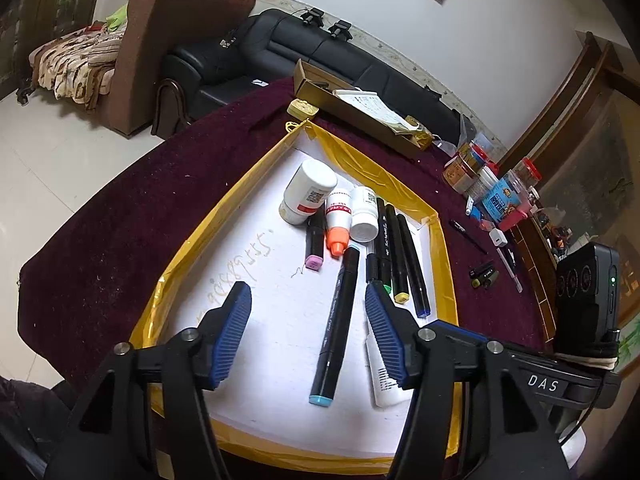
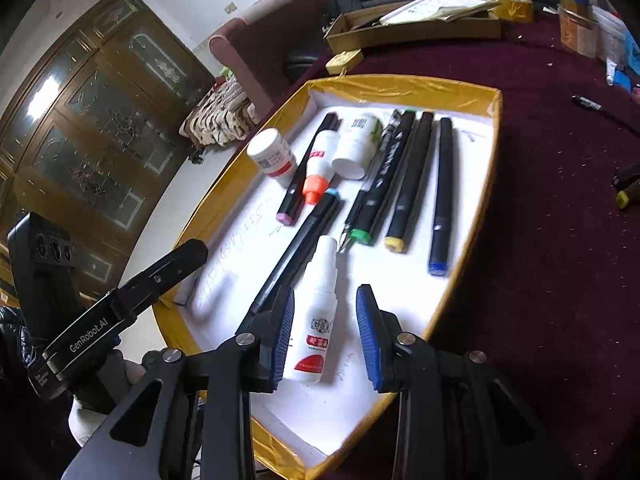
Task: Organize rigid objects
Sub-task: 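Move both tools back toward the black and green markers on the carpet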
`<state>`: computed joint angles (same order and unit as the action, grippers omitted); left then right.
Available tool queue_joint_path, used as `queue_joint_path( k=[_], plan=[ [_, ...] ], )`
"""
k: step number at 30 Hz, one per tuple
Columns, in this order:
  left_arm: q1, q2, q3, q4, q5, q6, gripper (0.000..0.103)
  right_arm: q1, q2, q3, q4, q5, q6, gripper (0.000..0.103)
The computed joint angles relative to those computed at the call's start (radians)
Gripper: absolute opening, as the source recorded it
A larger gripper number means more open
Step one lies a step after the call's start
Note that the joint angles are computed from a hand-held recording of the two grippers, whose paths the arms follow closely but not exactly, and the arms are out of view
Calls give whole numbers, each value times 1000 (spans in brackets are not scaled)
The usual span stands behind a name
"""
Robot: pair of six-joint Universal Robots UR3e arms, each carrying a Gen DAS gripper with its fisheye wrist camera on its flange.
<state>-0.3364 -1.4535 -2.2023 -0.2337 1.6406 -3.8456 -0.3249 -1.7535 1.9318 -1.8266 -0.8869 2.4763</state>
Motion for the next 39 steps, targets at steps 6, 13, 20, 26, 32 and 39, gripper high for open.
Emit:
queue_joint_path(
  k=[6,13,20,26,32,39],
  plan=[
    [-41,-22,41,3,9,-12,58,-168,-36,-8,139,75,-131,35],
    [-123,-128,199,-23,5,14,66,-421,29,-59,170,103,-204,35],
    [-217,-306,446,-129,-10,26,66,-548,217,-157,-80,52,-38,35],
    [-296,-457,692,-262,-5,56,66,-523,431,-336,-221,18,147,35],
    [-354,-573,921,-404,25,103,66,-411,569,-456,-354,-86,269,35],
    [-375,-707,1176,-557,29,146,66,-385,605,-436,-463,-179,276,20]
  ],
)
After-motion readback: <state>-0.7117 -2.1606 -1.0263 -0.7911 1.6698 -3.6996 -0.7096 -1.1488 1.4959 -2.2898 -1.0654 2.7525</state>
